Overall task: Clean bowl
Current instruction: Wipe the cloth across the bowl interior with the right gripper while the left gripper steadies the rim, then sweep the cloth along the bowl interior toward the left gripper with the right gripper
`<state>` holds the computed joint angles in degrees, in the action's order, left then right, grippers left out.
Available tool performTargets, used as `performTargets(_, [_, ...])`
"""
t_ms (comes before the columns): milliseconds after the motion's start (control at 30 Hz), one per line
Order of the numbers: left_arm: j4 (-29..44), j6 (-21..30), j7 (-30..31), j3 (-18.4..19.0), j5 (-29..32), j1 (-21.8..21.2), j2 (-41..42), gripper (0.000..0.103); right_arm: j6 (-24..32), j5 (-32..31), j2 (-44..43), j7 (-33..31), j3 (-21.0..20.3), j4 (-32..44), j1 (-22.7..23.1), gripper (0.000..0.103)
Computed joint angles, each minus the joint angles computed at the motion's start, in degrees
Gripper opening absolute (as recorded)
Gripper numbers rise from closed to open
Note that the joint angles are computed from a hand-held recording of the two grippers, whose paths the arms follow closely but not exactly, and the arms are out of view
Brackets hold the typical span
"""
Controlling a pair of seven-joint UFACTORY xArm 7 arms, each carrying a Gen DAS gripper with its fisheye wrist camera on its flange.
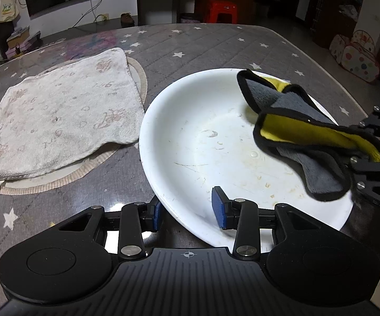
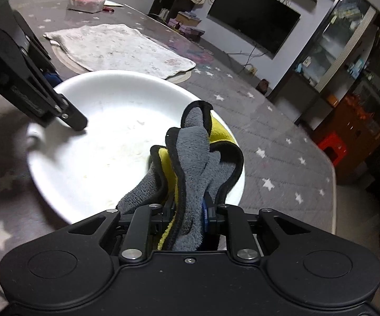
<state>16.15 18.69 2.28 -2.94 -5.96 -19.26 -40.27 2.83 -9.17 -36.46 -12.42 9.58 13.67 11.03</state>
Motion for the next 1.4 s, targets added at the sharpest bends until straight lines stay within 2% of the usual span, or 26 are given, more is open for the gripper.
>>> performTargets(67, [0.15, 0.17, 0.4, 0.28, 0.05, -0.15, 0.1, 0.04, 2.45, 1.01, -1.08, -0.7, -2.22, 0.23, 2.65, 0.02])
performTargets(133, [0.36, 0.35, 1.01, 0.72, -0.07, -0.4, 0.24, 0.04, 3.77, 1.61, -1.82, -1.05, -2.76, 0.25, 3.71, 0.02])
performTargets(300, [0.58, -0.06, 1.88, 0.65, -0.01, -0.21, 0.79, 0.041, 2.64, 1.27, -1.58, -0.92, -1.14, -0.16, 2.38, 0.019])
performTargets(400, [0.49, -0.32, 2.27, 0.77, -0.15, -0.29, 0.83, 0.041, -1.87, -1.2, 0.18, 0.93, 4.3, -0.58, -3.39, 0.019])
performTargets(700, [0.36, -0.89, 3.32, 1.41, -0.67, -0.71, 1.1, 0.042, -10.79, -4.28, 5.66, 2.99, 15.0, 0.89, -16.36, 0.019])
performTargets(933, [0.44, -1.2, 3.45, 1.05, -0.79, -0.44, 1.38, 0.043, -14.19, -2.13, 8.96, 1.57, 21.0, 2.97, -22.94, 0.019])
performTargets(1200, [0.62, -1.27, 2.8, 0.5, -0.44, -0.14, 1.75, 0.044, -19.94, 4.5, 10.36, -2.76, 33.75, 4.36, -34.44, 0.019])
performTargets(1267, [0.63, -1.25, 2.76, 0.52, -0.39, -0.14, 1.75, 0.044, -20.71, 6.44, 10.55, -3.95, 35.73, 4.62, -36.02, 0.019])
performTargets(1400, [0.66, -1.28, 2.42, 0.25, -0.15, 0.06, 1.77, 0.044, -20.27, 8.77, 10.23, -5.1, 34.43, 4.16, -34.35, 0.019])
